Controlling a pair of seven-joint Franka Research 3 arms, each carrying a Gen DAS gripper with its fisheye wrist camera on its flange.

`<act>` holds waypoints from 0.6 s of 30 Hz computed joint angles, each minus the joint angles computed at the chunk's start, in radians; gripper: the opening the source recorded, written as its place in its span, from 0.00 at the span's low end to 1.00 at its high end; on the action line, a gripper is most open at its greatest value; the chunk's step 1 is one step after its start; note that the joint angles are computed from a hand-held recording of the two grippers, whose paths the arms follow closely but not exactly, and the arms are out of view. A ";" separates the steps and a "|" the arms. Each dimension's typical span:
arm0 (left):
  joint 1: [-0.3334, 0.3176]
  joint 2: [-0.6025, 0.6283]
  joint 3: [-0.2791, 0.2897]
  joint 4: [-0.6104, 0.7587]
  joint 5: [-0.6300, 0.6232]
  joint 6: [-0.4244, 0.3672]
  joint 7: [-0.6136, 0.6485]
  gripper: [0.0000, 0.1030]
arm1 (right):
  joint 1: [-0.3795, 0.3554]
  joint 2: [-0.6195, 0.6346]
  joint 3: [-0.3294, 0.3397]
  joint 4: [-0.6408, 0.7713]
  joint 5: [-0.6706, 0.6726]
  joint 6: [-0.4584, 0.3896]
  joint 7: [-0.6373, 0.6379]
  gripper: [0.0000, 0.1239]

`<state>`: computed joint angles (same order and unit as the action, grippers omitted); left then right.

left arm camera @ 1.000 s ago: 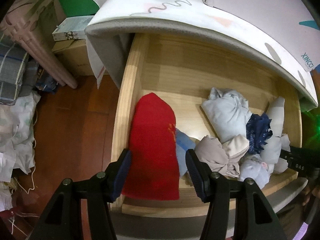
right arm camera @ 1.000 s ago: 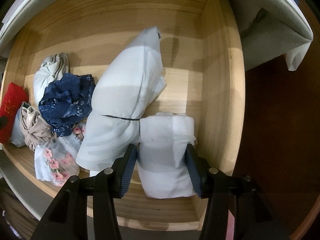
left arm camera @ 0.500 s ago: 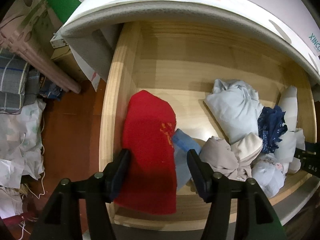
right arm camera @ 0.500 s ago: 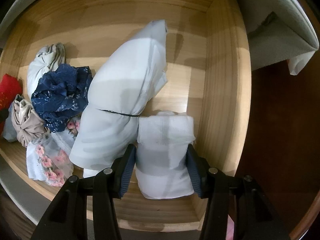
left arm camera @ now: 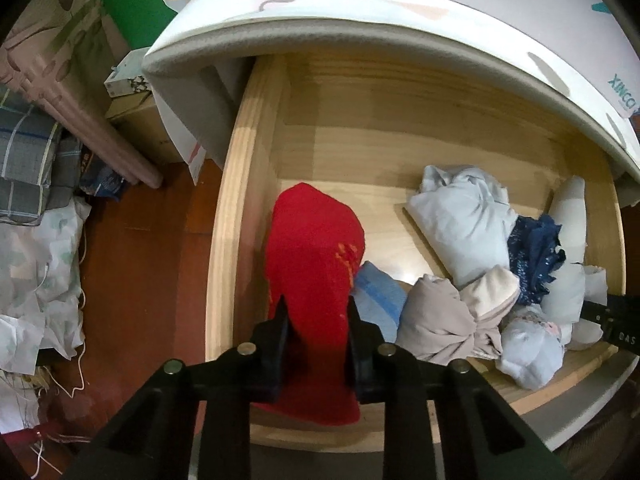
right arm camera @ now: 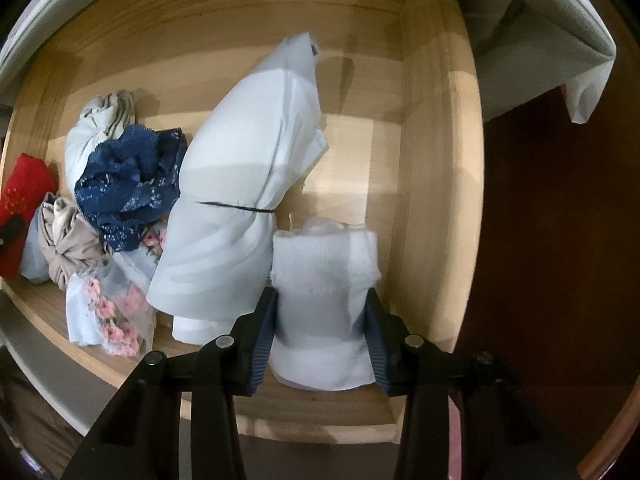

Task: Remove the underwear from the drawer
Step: 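Grasp the red sock with the left tool while the right tool grasps the white rolled bundle, then carry the red sock up with the left tool and release it into the white box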

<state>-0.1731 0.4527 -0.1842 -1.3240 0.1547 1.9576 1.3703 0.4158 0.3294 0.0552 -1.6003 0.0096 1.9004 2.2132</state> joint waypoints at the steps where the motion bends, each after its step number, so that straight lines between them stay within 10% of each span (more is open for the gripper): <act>1: 0.001 -0.006 -0.001 -0.008 -0.001 0.005 0.002 0.22 | 0.001 -0.003 -0.001 -0.004 -0.002 -0.003 0.003 0.31; 18: 0.028 -0.097 -0.019 -0.026 -0.102 0.046 0.042 0.20 | 0.006 -0.046 0.011 -0.073 -0.010 0.038 0.004 0.31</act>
